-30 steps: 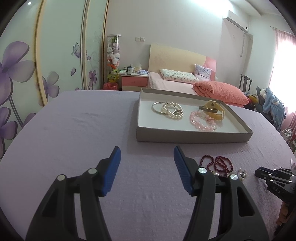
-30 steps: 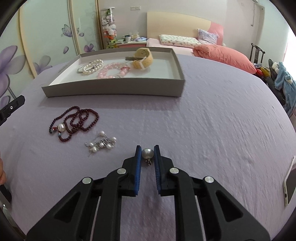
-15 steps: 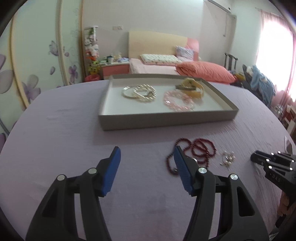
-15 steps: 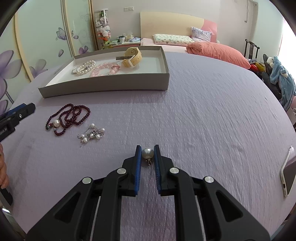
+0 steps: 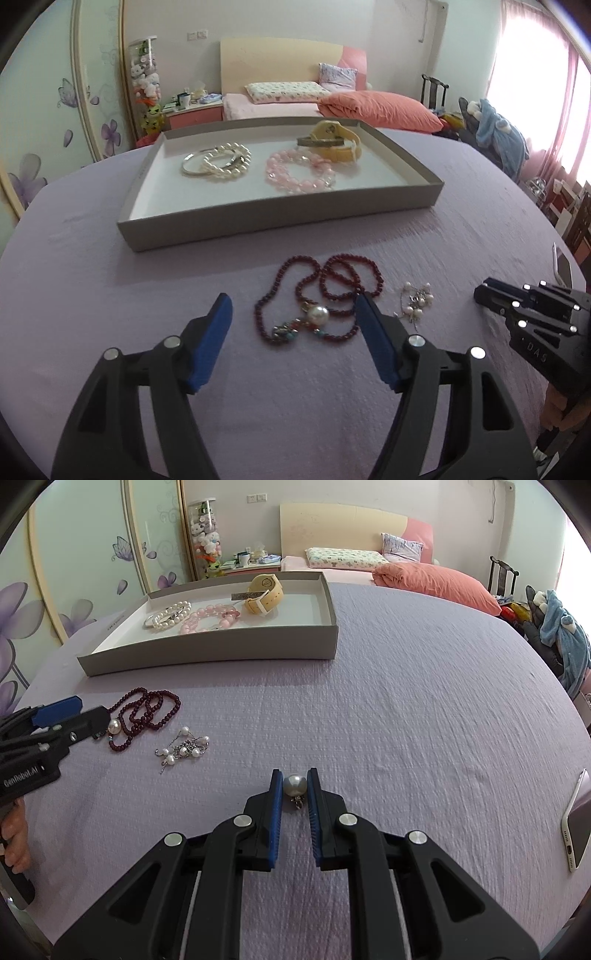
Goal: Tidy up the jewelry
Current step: 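Close the right tool on the pearl pendant while the left tool grasps the dark red bead necklace, then lift the red bead necklace and pearl pendant and carry both over the tray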
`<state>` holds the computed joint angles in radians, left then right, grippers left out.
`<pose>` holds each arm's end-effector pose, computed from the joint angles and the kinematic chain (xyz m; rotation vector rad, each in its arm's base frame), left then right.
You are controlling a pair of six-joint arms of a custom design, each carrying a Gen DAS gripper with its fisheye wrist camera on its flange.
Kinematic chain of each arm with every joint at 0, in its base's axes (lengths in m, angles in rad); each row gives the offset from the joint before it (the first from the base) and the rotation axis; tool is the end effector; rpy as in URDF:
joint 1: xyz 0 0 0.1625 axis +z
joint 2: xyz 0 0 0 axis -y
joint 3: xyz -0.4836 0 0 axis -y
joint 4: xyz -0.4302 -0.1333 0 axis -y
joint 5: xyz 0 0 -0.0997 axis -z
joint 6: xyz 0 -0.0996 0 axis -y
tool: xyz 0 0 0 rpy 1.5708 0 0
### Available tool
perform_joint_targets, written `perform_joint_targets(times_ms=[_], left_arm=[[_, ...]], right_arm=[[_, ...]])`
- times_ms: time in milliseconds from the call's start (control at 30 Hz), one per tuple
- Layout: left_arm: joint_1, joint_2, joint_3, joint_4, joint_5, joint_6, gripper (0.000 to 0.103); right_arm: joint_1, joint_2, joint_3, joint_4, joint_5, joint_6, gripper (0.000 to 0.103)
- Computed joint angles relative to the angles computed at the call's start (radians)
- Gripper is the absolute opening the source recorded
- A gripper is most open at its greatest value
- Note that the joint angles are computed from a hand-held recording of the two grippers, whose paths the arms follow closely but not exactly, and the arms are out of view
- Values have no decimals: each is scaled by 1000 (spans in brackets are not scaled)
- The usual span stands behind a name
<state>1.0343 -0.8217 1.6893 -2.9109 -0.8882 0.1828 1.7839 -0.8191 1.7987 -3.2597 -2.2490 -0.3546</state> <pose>-0.2053 -0.7289 0.1651 0.6674 2.3713 -0.7351 0.2164 -0.6655 0.1647 0.3570 -2.3003 0.7951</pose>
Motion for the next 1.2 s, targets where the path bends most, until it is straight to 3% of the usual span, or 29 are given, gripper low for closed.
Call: perform_joint_targets(times_ms=[233, 600, 667, 733, 767, 833, 867, 1200], left_arm=[[-3, 36, -45, 105, 36, -29, 69], [-13, 88, -105, 122, 93, -62, 72], [-13, 91, -108, 115, 94, -60, 65], [-14, 92, -105, 99, 95, -51, 46], [-14, 92, -105, 92, 97, -49, 42], [-12, 89, -104, 84, 100, -51, 19], [-8, 87, -105, 83, 96, -53, 15], [36, 33, -88, 54, 12, -94, 9]], right_arm=[[-2, -3, 4, 1, 8, 4, 14], [-4, -6, 5, 3, 11, 4, 14], [-4, -6, 5, 3, 11, 4, 14], [-4, -6, 5, 2, 10, 3, 14], [-4, -6, 5, 2, 10, 3, 14], [-4, -6, 5, 3, 11, 4, 15], [-4, -6, 5, 3, 11, 4, 15], [-4, -6, 5, 3, 12, 4, 14]])
